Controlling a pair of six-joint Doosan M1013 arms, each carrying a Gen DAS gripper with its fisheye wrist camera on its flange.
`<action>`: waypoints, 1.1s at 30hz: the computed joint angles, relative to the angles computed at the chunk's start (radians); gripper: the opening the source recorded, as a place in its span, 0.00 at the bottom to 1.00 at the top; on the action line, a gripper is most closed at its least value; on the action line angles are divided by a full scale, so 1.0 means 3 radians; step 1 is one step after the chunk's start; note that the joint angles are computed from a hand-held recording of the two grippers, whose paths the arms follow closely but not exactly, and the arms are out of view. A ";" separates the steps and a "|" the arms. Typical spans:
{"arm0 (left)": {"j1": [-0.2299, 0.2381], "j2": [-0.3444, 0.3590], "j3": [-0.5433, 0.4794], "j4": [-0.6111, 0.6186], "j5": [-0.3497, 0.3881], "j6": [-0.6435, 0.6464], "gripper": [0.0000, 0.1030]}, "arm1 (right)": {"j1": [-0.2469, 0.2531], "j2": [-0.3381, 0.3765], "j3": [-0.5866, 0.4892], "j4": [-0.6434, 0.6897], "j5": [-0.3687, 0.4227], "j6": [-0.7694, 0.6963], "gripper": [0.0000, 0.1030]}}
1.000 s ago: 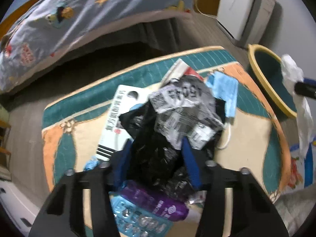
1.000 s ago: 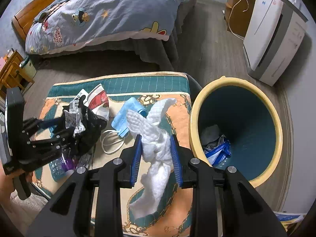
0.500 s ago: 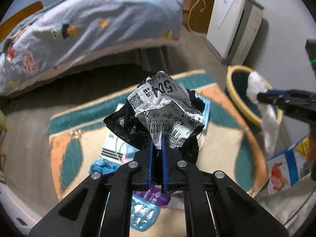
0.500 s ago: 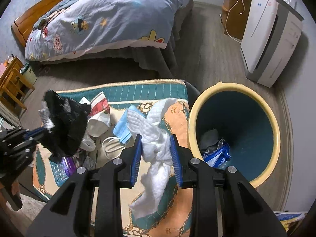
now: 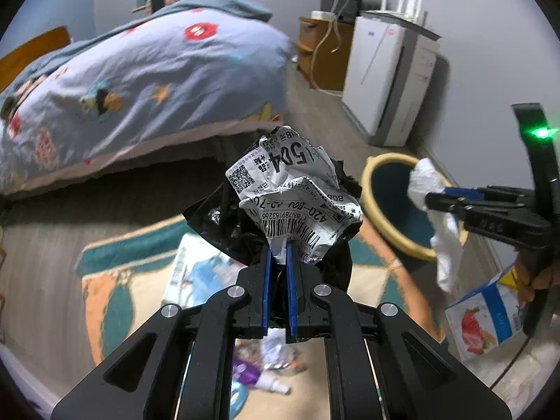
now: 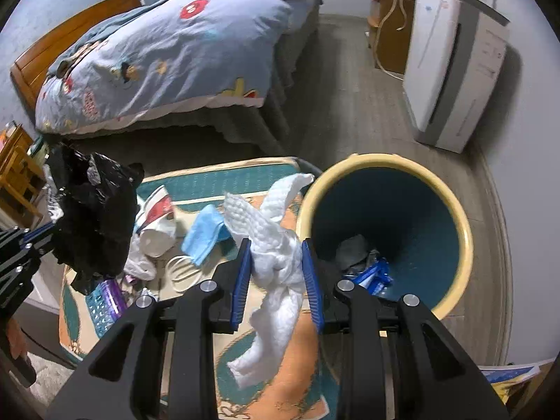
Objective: Collect trash
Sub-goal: 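Move both grippers over the bin and release the tissue and foil packet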
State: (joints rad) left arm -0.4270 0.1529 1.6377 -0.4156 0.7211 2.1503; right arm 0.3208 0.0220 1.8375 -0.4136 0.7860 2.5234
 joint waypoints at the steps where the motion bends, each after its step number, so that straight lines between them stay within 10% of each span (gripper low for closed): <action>1: -0.0031 0.0007 -0.0036 -0.0046 0.0035 0.0050 0.09 | -0.0019 -0.0017 0.0017 -0.0015 0.0000 0.0037 0.27; 33: -0.0745 0.0569 -0.0365 -0.0198 -0.0005 0.0468 0.18 | -0.0693 -0.0261 0.0478 -0.0225 -0.0025 0.0651 0.34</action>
